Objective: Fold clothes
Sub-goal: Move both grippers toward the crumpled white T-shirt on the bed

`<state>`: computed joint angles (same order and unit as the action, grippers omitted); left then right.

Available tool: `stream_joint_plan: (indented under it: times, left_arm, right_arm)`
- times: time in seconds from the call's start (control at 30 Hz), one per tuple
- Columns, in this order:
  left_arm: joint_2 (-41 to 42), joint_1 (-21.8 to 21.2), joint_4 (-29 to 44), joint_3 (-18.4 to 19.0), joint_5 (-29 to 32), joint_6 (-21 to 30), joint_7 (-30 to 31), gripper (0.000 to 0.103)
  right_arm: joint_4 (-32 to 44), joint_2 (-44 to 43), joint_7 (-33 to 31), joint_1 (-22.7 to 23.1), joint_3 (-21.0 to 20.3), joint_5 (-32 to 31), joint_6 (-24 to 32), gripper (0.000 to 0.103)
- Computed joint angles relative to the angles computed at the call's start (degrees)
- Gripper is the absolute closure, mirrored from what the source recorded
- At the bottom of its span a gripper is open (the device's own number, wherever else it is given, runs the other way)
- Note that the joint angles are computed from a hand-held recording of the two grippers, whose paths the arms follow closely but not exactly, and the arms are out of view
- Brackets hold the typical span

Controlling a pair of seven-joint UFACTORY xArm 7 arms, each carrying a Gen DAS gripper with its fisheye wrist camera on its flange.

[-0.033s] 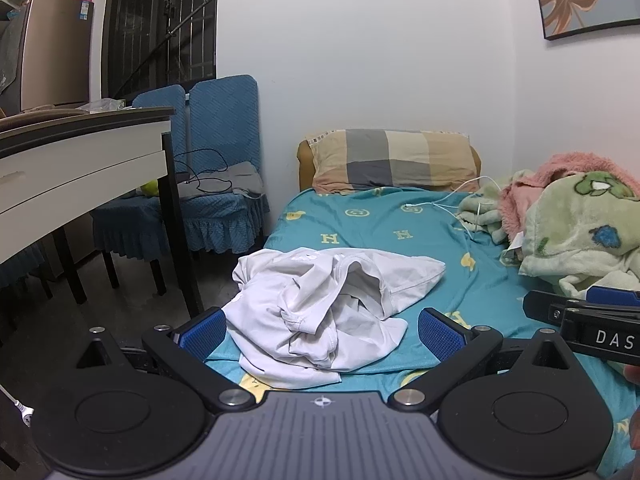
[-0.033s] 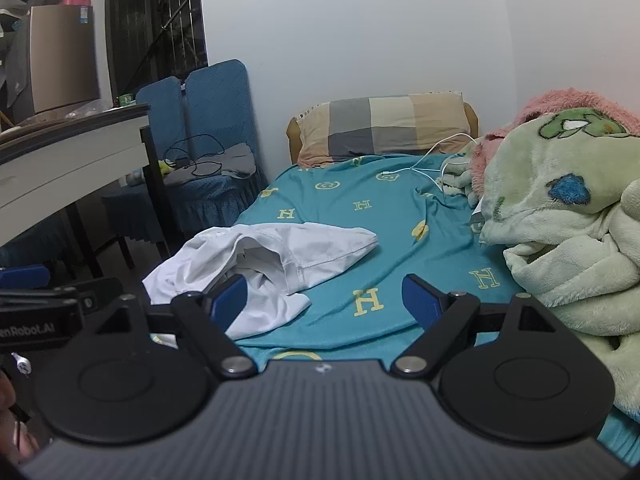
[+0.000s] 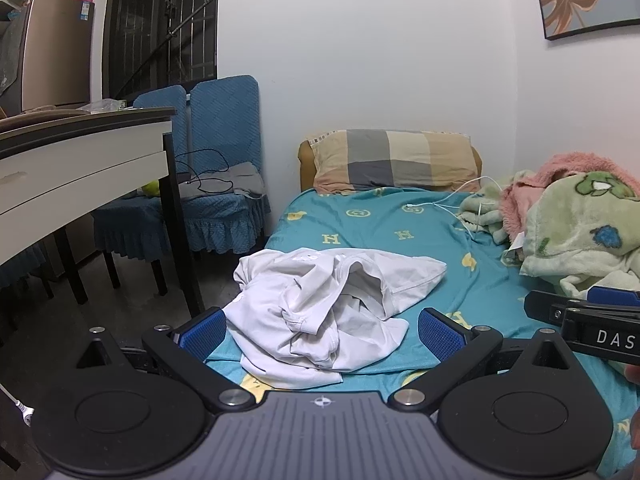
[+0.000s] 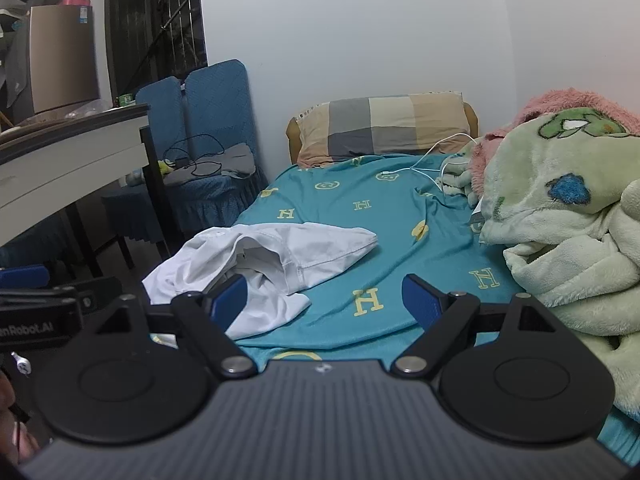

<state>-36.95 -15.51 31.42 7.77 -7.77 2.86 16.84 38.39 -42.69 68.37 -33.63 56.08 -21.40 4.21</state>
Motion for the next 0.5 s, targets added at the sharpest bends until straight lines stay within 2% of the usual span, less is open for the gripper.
stream_joint_plan:
  times: [0.13,0.33,0.5]
  left_arm:
    - [0.1,-0.6,-0.6,0.6,-0.2,-1.7,0.1,0.000]
    - [-0.9,0.5,-0.2,0.4,0.1,0.0,-0.6,0.000]
    - [-0.4,0.1,0.0,0.6,-0.4,0.1,-0.9,0.000]
  right_arm:
    - [0.0,0.1,-0.1,0.8,-0.7,-0.1,0.6,0.017]
    - [-0.2,-0.7,0.0,1.8,-1.2,-0.4,1.3,0.017]
    - [0.0,0.3,0.4,0.3,-0.5,-0.6,0.3,0.017]
